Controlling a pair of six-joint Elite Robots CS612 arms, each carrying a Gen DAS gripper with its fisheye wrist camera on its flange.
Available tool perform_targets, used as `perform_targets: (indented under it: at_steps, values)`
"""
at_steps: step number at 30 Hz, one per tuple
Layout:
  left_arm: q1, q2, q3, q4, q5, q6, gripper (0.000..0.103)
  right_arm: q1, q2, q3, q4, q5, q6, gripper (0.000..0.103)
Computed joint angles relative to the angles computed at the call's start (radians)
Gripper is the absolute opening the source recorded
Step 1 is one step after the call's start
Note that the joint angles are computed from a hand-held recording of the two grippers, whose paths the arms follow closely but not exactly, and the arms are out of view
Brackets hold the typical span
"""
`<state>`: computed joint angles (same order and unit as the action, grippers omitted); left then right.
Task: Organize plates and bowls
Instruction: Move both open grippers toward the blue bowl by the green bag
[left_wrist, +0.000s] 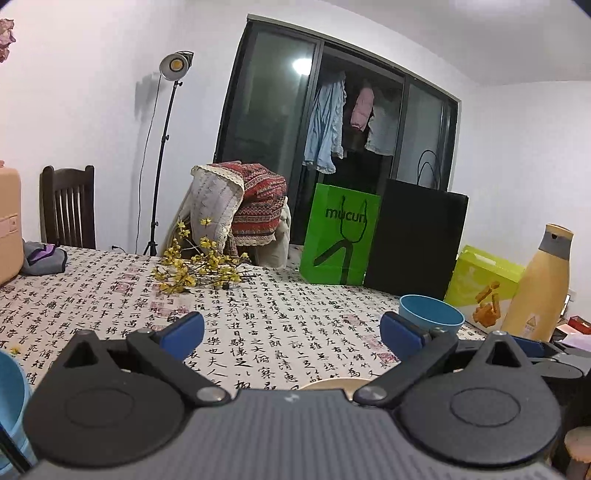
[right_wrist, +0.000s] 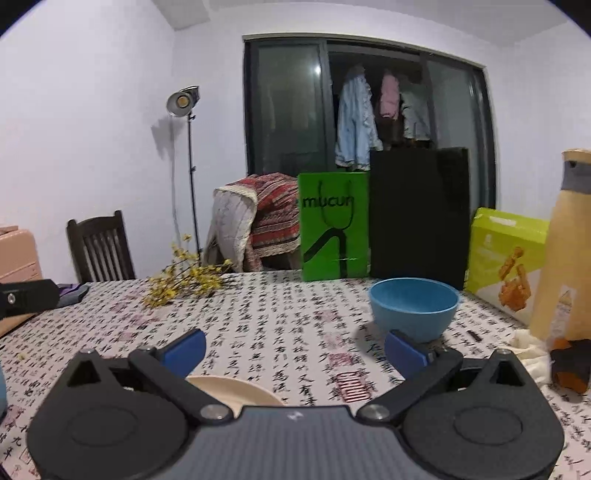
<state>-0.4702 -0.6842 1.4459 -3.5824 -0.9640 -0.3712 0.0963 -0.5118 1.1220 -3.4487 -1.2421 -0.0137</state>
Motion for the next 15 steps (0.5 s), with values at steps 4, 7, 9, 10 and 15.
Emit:
perform_targets:
  at_steps: [4, 7, 9, 10, 15]
  values:
    - [0.010, -0.012, -0.004, 0.045, -0.042, -0.042, 0.103, -0.005, -0.017, 0.018, -0.002, -0.005, 0.022, 0.103]
    - [0.018, -0.022, -0.008, 0.090, -0.065, -0.077, 0.103, -0.009, -0.022, 0.020, -0.010, -0.010, 0.043, 0.103]
    - [0.018, -0.026, -0.012, 0.104, -0.057, -0.081, 0.103, -0.011, -0.023, 0.021, -0.011, -0.013, 0.047, 0.103]
    - [0.019, -0.026, -0.016, 0.100, -0.058, -0.075, 0.103, -0.011, -0.023, 0.020, -0.013, -0.018, 0.042, 0.103]
    - [0.023, -0.016, -0.049, 0.111, -0.066, -0.065, 0.103, -0.011, -0.009, -0.001, -0.018, -0.050, 0.015, 0.103]
